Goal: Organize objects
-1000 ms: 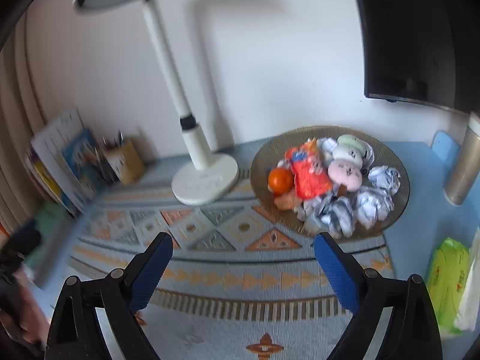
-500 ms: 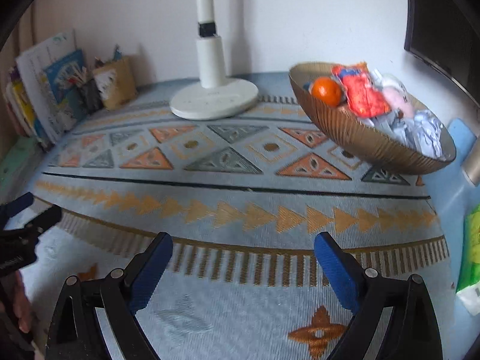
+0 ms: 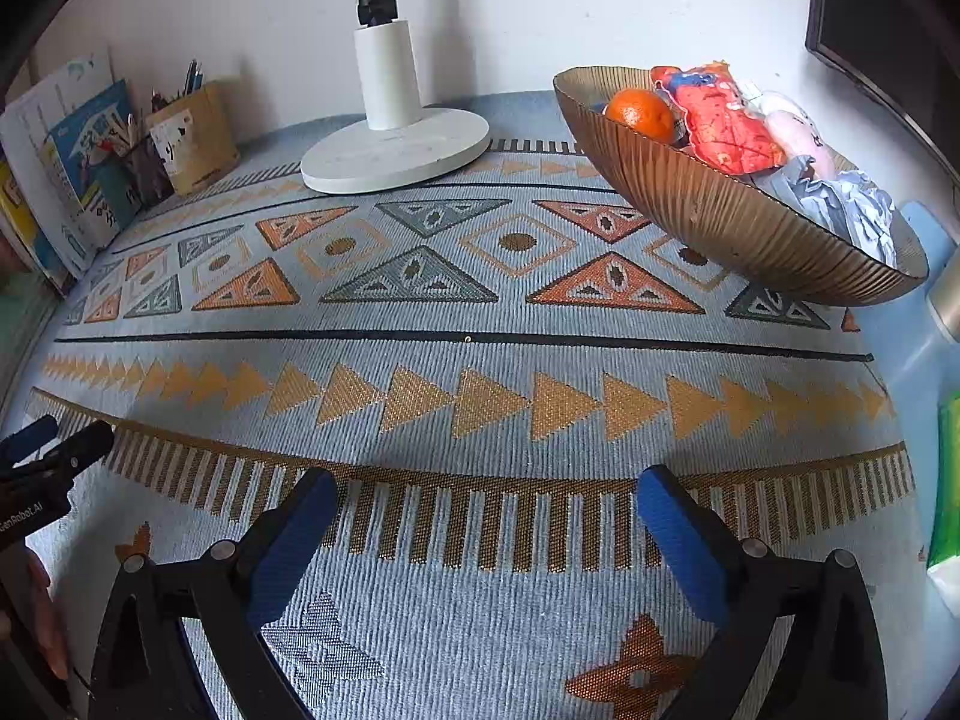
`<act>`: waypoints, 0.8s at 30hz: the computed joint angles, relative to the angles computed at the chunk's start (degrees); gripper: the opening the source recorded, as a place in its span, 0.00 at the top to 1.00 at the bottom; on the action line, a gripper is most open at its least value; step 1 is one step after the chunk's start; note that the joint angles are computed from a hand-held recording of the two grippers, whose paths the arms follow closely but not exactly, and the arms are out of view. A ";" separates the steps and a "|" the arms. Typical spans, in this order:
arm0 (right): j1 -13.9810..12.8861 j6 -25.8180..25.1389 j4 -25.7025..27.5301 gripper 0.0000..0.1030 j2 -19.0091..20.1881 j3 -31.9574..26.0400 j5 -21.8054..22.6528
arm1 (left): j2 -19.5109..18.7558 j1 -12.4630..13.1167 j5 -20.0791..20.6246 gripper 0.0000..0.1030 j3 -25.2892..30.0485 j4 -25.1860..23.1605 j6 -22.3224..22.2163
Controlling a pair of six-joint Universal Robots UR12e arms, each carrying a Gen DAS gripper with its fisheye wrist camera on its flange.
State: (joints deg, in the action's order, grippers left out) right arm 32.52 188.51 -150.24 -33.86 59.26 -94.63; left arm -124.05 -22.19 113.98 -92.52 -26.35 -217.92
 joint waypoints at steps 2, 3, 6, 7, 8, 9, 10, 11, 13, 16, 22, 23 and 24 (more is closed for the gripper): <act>-0.01 -0.34 0.38 0.00 0.02 -0.18 0.10 | 0.04 0.18 -0.22 0.00 -0.11 0.28 0.46; 0.00 -0.47 0.54 0.00 0.04 -0.25 0.17 | 0.04 0.18 -0.20 0.00 -0.08 0.22 0.46; 0.09 -0.80 0.90 0.00 0.10 -0.40 -0.28 | 0.05 0.20 -0.26 0.00 -0.12 0.31 0.53; 0.10 -0.87 0.97 0.00 0.17 -0.50 -0.32 | 0.05 0.18 -0.21 0.00 -0.12 0.30 0.51; 0.09 -0.92 1.01 0.00 0.23 -0.60 -0.29 | 0.05 0.18 -0.25 0.00 -0.14 0.34 0.57; 0.08 -0.96 1.02 0.00 0.24 -0.61 -0.26 | 0.07 0.22 -0.37 0.00 -0.17 0.43 0.67; 0.10 -0.87 0.99 0.00 0.21 -0.57 -0.25 | 0.07 0.30 -0.48 0.00 -0.16 0.46 0.83; 0.07 -0.86 0.97 0.00 0.21 -0.58 -0.15 | 0.04 0.30 -0.51 0.00 -0.10 0.43 0.87; 0.13 -0.92 1.78 0.00 0.54 -1.32 -0.73 | 0.06 0.41 -0.72 0.00 -0.11 0.49 1.04; 0.12 -1.00 2.08 0.00 0.83 -1.85 -1.04 | 0.05 0.46 -0.77 0.00 -0.10 0.50 1.12; 0.09 -1.86 -0.58 0.00 0.78 -0.92 -0.94 | 0.03 0.43 -0.74 0.00 -0.11 0.53 1.06; 0.09 -1.88 -0.56 0.00 0.81 -0.97 -0.95 | 0.06 0.48 -0.81 0.00 -0.12 0.53 1.19; 0.09 -1.79 -0.56 0.00 0.79 -0.96 -0.90 | 0.05 0.45 -0.77 0.00 -0.11 0.53 1.14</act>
State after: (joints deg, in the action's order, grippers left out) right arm 32.61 186.72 -150.79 -33.07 58.30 -95.53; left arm -124.00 -21.74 113.21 -92.64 -25.82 -216.79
